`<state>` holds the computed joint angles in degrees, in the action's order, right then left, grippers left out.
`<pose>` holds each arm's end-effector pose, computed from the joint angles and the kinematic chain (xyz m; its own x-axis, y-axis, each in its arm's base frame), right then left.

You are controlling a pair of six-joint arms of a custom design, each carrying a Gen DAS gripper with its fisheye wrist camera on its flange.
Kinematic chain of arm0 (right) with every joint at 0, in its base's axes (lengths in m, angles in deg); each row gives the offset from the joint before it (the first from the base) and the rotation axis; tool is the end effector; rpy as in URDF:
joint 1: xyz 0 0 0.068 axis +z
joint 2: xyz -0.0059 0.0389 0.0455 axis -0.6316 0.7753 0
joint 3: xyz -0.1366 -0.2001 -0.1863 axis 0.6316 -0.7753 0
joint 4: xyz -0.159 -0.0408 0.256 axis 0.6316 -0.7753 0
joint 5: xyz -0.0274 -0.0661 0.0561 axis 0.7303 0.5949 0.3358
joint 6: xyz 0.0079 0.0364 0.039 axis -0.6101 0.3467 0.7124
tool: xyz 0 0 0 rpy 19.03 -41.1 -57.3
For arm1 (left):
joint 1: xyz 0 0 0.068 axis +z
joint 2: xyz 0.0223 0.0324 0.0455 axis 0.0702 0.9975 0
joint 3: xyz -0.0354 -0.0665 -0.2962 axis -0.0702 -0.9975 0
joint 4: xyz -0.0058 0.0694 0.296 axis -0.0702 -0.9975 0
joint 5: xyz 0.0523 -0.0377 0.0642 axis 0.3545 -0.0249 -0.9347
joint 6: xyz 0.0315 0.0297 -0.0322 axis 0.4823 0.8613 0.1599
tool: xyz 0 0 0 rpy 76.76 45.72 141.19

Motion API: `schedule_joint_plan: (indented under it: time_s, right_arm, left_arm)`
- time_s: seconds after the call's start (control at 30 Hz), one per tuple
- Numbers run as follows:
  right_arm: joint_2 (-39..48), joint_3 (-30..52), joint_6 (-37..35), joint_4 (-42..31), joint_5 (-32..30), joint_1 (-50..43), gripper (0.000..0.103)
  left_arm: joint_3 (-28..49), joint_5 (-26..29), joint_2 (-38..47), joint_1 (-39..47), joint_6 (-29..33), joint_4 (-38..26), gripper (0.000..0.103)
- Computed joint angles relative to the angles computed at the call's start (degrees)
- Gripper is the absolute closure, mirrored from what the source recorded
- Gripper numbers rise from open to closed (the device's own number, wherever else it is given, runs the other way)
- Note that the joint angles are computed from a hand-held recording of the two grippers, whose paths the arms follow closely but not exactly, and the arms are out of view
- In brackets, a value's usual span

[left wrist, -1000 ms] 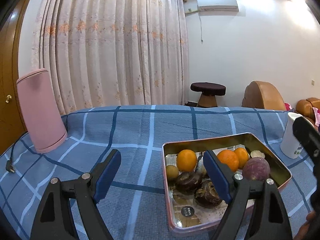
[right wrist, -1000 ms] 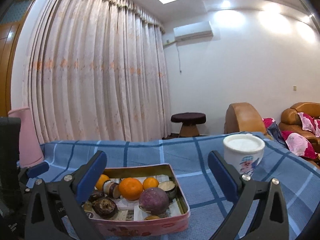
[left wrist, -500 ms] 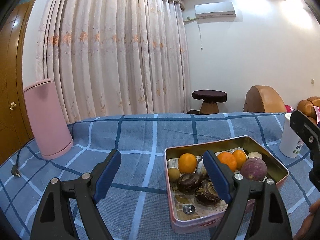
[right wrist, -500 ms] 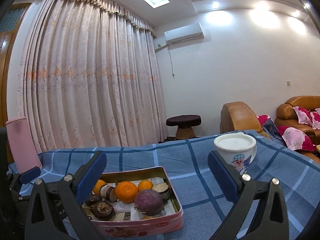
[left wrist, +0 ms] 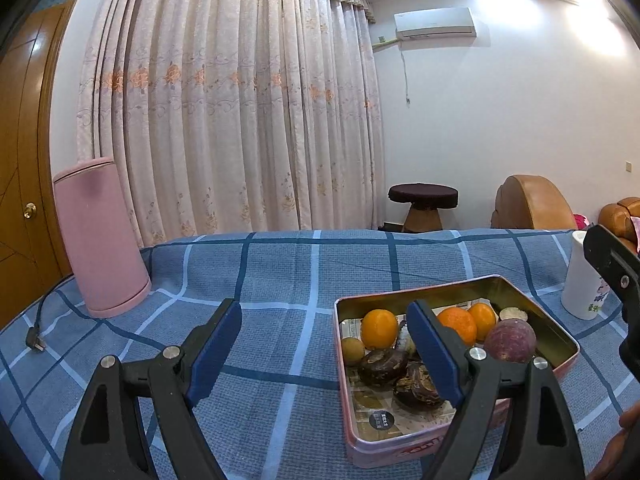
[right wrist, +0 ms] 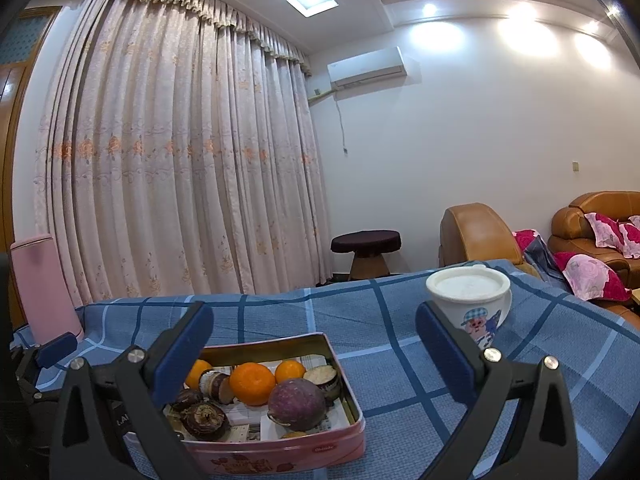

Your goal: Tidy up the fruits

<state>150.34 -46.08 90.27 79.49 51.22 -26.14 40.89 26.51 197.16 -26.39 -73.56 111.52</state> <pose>0.3019 0.0631 0.0888 -0.1294 0.1169 -0.9847 -0.0294 0.9921 0.1216 0.3206 -0.1635 0.0792 -0.3302 0.0118 -0.9438 -0.1332 0.9893 0.0590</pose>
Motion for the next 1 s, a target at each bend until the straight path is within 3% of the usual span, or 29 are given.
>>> schedule_joint_plan:
  time_s: [0.23, 0.63, 1.0]
  right_arm:
    - [0.0, 0.0, 0.0, 0.0, 0.1, 0.1, 0.0]
    - [-0.1, -0.1, 0.0, -0.1, -0.2, -0.3, 0.0]
    - [0.2, 0.1, 0.2, -0.6, -0.2, -0.5, 0.0]
  left_arm:
    - [0.0, -0.2, 0.0, 0.1, 0.5, 0.3, 0.017]
    - [2.4, -1.7, -0.1, 0.4, -1.5, -6.2, 0.017]
    - [2.0, 0.3, -0.3, 1.1, -1.7, -5.8, 0.017]
